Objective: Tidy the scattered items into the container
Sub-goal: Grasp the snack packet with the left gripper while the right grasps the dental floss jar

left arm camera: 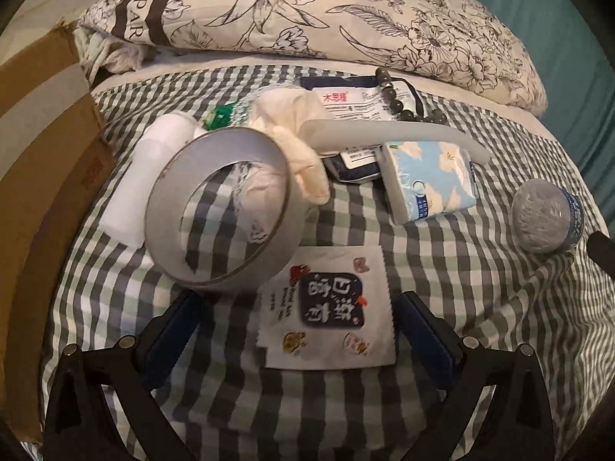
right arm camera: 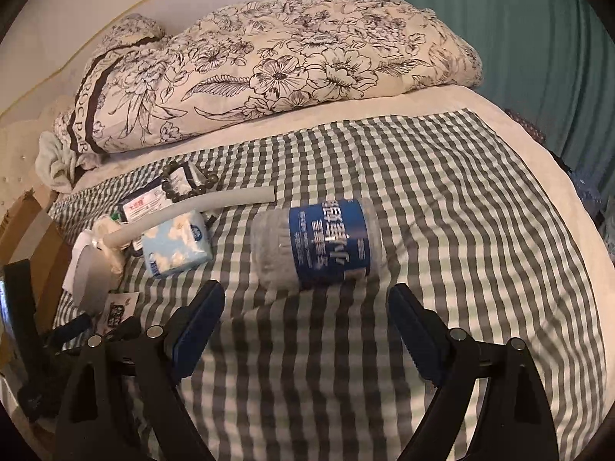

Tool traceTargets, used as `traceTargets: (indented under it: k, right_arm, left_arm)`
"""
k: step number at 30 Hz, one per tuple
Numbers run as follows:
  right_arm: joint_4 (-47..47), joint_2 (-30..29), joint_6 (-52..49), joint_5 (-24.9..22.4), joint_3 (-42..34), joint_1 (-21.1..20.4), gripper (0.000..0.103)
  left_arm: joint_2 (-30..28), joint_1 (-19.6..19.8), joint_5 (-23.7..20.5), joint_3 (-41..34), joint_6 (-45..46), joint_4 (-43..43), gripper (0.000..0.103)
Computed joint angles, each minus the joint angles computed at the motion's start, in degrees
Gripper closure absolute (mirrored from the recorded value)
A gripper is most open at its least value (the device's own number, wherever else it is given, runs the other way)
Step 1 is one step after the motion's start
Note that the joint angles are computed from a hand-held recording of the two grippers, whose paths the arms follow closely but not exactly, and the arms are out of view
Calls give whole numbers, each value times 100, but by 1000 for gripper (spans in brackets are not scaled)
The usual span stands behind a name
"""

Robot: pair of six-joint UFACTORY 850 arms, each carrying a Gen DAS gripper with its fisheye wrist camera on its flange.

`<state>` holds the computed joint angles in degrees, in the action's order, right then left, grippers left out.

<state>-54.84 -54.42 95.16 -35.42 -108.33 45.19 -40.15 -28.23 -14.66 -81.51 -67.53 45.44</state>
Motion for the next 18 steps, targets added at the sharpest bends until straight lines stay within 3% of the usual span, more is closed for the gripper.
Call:
traceTargets:
  k: [7, 15, 18]
  right_arm:
    - [479, -491, -1209, -411, -737, -109, 15]
    - [401, -696, -1414, -392, -989, -175, 15]
    - [397, -777, -1460, -422, -1125, -197, 14]
  left_arm:
    - [-211, -90, -209, -249, -168, 161, 0]
    - [-200, -86, 13, -144, -932, 1011, 1]
    - [-143, -69, 80, -61, -1256, 1296, 10]
